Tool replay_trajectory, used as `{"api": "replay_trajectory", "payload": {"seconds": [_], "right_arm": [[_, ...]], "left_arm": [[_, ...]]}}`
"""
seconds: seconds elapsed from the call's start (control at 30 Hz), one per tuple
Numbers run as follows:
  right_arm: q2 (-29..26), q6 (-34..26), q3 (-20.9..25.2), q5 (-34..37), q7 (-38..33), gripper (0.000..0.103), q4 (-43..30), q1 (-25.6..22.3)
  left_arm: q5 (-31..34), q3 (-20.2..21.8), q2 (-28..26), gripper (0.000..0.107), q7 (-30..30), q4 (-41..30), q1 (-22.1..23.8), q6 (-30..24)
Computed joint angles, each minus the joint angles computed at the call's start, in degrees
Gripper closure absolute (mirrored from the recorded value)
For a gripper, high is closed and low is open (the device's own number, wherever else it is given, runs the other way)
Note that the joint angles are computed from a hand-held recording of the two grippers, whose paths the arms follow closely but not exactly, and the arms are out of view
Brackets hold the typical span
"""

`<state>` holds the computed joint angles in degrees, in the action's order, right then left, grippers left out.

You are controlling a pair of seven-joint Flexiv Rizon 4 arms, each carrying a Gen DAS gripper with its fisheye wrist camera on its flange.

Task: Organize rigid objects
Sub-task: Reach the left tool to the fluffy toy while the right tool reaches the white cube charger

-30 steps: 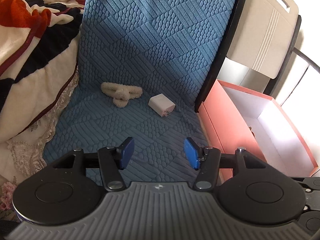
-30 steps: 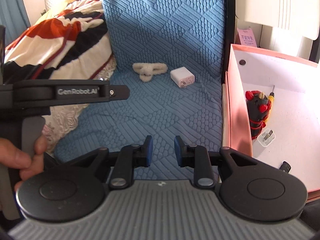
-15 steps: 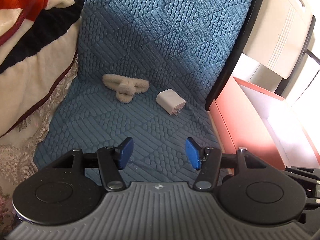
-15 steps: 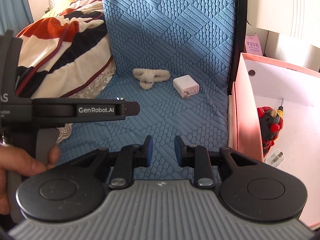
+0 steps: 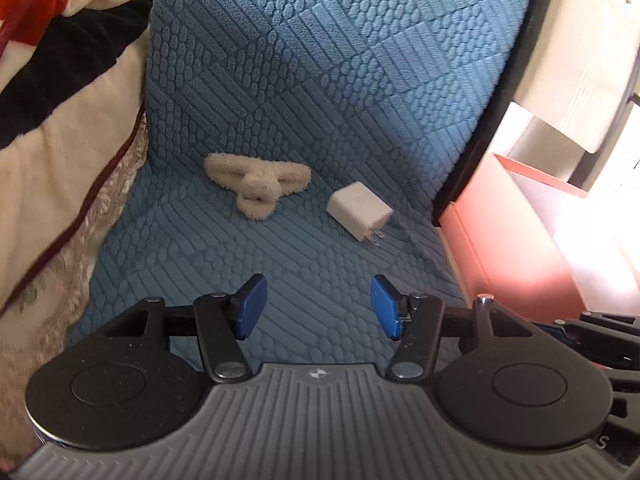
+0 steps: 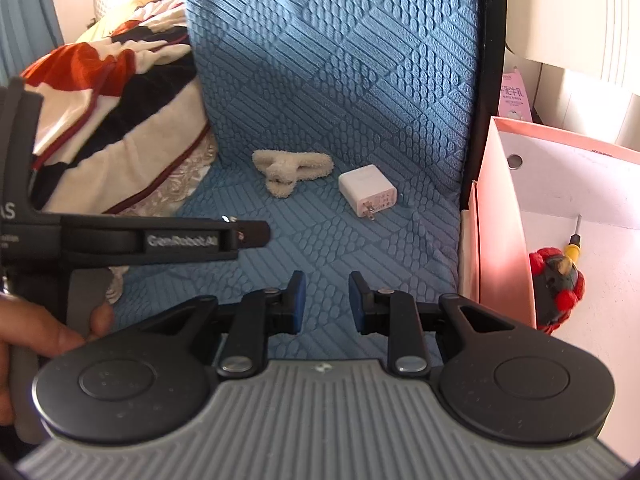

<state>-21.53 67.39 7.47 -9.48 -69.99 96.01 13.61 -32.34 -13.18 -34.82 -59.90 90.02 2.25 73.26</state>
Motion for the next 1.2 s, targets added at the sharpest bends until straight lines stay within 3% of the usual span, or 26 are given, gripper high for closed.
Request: {"api": "replay_trajectory", "payload": {"seconds": [0.07, 0.47, 0.83, 0.9, 0.97, 1.2], "right_arm": [[-1.12, -0.73, 0.69, 1.18, -1.01, 0.075, -1.71, -0.54], [-8.37, -4.04, 0.88, 2.73, -6.30, 0.075, -11.52, -0.78], [-16.47, -9.67, 3.43, 6.04, -14.67, 0.075, -23.38, -2.54], [-17.80, -10.29, 3.94, 7.43, -16.61, 0.067, -25.53, -2.94], [-18.79, -9.55, 2.40, 6.86, -16.80, 0.052, -26.37, -2.08], [-24.06, -13.42, 2.12, 8.37, -16.77, 0.051, -33.56, -2.65]], "left_arm": [[1.81, 2.20, -1.23, 0.043, -2.10, -2.84, -1.27, -2.11], [8.35, 5.88, -8.35, 0.043, -6.55, -17.13, -2.45, -9.83], [13.70, 9.21, -19.05, 0.043, -12.14, -35.84, -3.42, -19.14], [14.30, 9.54, -21.24, 0.043, -13.58, -39.80, -3.31, -21.31], [14.44, 9.00, -22.95, 0.044, -13.87, -42.84, -2.85, -23.12], [15.30, 8.75, -27.85, 0.044, -14.44, -51.57, -2.48, -28.42]]}}
